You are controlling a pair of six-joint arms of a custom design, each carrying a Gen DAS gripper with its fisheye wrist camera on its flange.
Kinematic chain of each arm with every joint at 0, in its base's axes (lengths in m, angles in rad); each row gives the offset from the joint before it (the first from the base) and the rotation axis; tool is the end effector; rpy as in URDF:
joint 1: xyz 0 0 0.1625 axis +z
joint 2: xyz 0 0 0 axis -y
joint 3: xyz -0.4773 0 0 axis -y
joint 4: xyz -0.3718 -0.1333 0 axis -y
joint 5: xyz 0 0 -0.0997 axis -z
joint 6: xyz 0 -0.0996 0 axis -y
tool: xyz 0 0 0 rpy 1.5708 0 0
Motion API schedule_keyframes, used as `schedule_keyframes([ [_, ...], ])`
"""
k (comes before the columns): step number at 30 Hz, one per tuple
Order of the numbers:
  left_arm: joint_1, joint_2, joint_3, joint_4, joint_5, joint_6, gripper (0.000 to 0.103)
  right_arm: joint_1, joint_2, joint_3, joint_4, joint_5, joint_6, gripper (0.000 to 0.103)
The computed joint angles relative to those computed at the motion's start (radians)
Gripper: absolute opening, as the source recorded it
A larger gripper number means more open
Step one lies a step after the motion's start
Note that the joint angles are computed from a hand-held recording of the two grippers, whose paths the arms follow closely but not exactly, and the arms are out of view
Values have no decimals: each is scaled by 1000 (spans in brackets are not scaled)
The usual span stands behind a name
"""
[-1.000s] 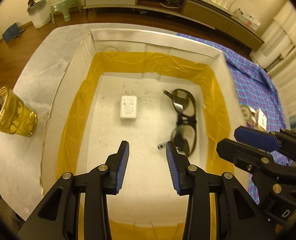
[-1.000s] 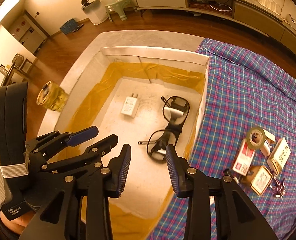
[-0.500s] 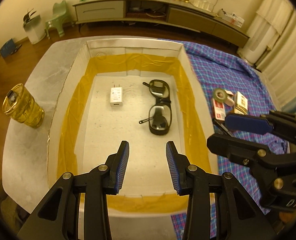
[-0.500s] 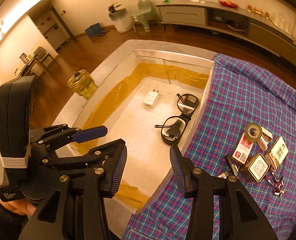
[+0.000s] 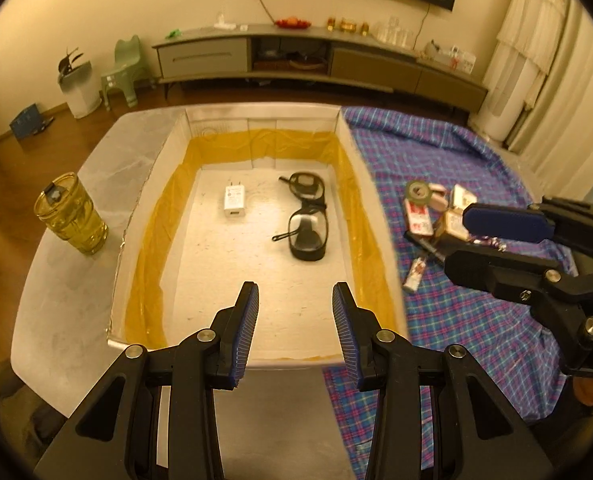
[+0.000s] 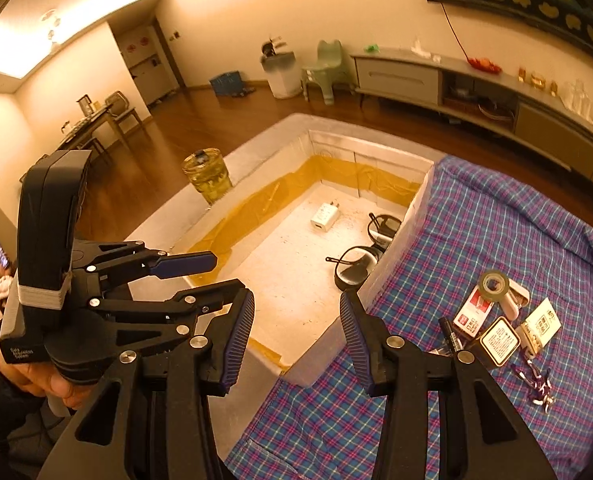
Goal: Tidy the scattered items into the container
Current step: 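Withdraw both open tools from the box back toward the remaining items, then grasp the purple figurine with the right tool while the left tool grasps the white-red tube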
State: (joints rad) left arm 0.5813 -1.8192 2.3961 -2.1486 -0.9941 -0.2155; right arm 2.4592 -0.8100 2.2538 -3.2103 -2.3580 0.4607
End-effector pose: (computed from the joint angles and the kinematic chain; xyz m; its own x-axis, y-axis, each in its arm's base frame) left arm -0.1427 -0.3183 0.3390 -0.6288 0.5667 -0.5325 0.7179 0.6862 -0.1175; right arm 0.4180 -0.2588 0.0898 -0.8329 -0.1378 0.5360 -0.4365 0.7590 -0.4831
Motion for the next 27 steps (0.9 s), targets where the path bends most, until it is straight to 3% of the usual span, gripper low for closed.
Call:
schedule_keyframes([
  [5,-76,-71,46,17,6,-53,41,49,20,52,-132,-27,-39,47],
  [15,-256,-205,136,68,-71,-185,41,158,78,171,-401,-98,-65,47],
  [21,-346,-209,203,39,-109,-231,42,196,111,281,-552,-142,75,47],
  [27,-372,-102,271,-97,-170,-227,45,188,180,417,-718,-183,248,47],
])
